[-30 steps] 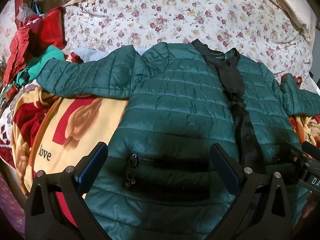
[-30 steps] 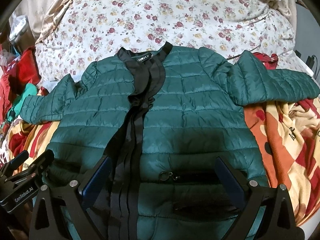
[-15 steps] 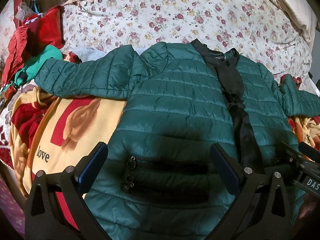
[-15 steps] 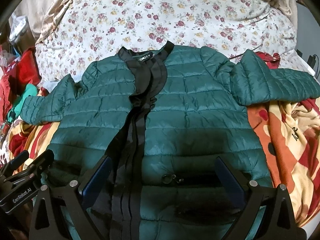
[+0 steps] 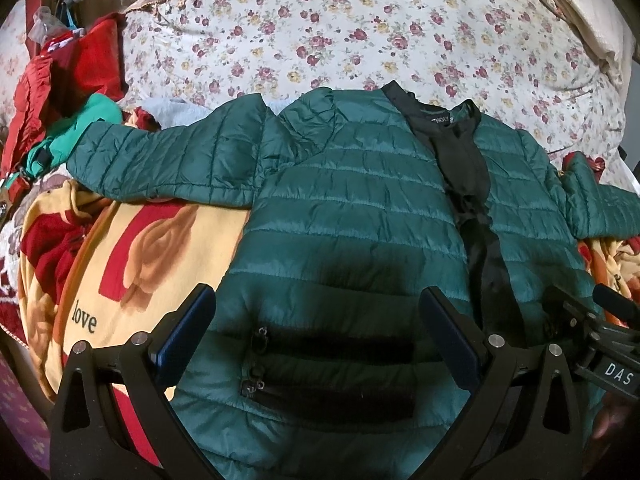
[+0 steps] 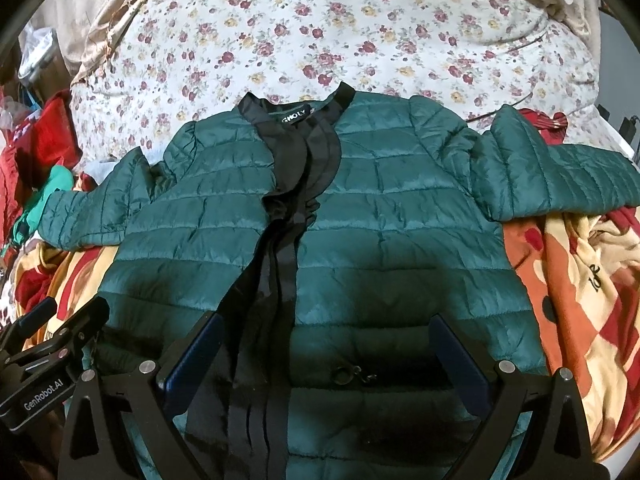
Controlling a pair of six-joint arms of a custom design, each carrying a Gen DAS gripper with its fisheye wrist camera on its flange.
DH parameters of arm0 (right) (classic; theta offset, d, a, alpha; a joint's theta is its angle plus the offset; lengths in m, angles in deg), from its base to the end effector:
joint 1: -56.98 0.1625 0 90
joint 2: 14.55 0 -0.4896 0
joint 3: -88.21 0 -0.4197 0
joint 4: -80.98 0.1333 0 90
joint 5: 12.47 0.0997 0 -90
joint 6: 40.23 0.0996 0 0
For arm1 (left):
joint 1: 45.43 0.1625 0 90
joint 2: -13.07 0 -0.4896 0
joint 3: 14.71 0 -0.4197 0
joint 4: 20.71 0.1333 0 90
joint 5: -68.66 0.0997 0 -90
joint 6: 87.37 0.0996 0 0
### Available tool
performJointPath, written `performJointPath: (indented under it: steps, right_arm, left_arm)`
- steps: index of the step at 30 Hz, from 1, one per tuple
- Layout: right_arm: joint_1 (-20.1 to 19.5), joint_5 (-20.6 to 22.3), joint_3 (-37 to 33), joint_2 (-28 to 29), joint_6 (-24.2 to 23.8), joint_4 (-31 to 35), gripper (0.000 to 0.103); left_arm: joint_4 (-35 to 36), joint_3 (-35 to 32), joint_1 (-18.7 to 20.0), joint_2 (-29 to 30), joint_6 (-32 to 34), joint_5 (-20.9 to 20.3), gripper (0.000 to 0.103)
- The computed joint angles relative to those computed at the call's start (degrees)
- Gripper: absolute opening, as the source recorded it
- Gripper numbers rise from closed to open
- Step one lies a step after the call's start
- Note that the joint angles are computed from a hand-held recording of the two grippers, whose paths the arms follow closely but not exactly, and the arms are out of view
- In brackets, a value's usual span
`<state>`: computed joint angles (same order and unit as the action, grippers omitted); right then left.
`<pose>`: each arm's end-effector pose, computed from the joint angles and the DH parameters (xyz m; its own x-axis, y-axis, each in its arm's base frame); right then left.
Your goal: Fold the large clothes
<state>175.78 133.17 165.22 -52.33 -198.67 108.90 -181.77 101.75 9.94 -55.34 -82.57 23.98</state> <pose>0.3541 -0.5380 0.1065 -0.7667 0.3051 0.5648 -0.1744 0.7477 -0.6407 -0.1616 -0.5931 0.2801 -0.6902 0.2337 -0.6849 0.5829 0.7404 -0.3348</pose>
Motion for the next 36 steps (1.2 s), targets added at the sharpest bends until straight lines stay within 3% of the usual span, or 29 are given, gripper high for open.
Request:
performJointPath:
  steps: [23,36]
  right_arm:
    - [-1.96,-0.81,-5.28,1.94,-3.24,1.34,0.102]
    - [-4.13,-2.55,-11.15,3.82,-8.08,1.10,0.102]
  left_arm:
    - [0.91,-4.83,1.64,3.20,0.20,0.75,0.102]
    - [-1.03,-10.52,3.52,7.11,3.36,2.49,0.102]
